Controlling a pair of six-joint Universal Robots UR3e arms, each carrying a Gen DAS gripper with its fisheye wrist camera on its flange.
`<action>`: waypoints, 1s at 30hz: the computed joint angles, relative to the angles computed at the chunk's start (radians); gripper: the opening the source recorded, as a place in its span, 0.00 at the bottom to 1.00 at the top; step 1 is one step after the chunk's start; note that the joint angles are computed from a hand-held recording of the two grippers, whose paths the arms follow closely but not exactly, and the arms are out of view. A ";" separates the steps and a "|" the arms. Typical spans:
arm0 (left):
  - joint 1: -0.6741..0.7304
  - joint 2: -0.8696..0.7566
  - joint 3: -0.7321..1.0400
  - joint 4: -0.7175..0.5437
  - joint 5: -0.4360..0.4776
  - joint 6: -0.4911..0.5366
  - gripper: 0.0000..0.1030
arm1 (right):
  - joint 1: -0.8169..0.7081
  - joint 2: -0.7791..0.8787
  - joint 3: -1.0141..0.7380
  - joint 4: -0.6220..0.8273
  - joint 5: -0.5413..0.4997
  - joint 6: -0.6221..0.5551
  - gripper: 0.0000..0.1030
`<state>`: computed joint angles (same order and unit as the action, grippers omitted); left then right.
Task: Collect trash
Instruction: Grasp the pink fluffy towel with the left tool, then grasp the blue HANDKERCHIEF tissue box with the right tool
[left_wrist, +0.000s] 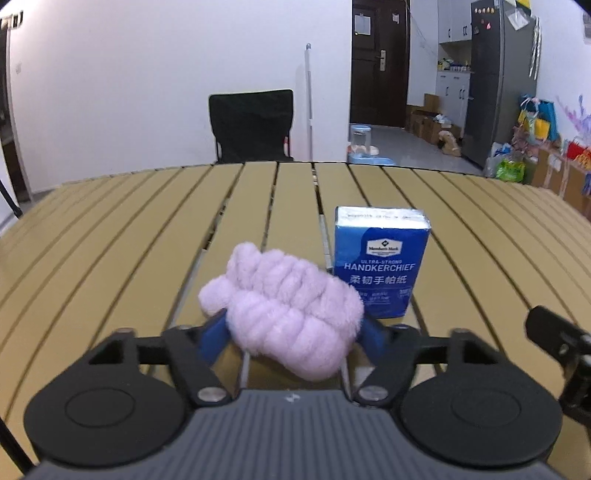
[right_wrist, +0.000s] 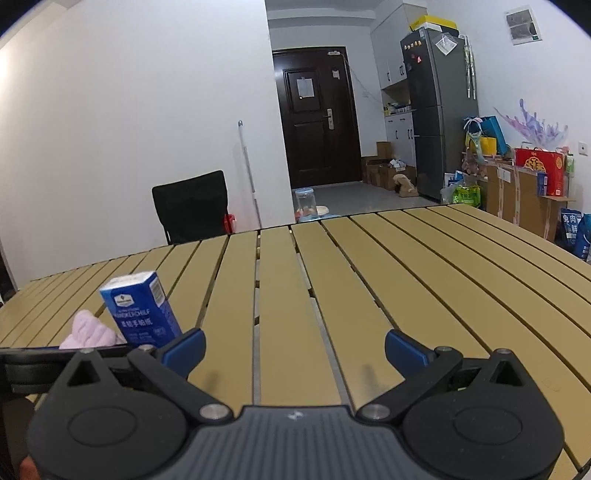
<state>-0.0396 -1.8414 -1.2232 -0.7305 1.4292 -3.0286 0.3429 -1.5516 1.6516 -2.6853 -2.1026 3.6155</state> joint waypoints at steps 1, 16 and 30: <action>0.008 0.004 -0.008 0.005 -0.013 0.000 0.54 | -0.001 0.003 0.000 -0.003 0.005 0.000 1.00; 0.155 0.115 -0.070 0.004 -0.171 -0.029 0.29 | -0.013 -0.009 0.055 -0.110 0.079 0.011 1.00; 0.371 0.203 -0.093 -0.036 -0.347 -0.025 0.30 | 0.091 0.093 -0.048 -0.158 0.067 0.016 1.00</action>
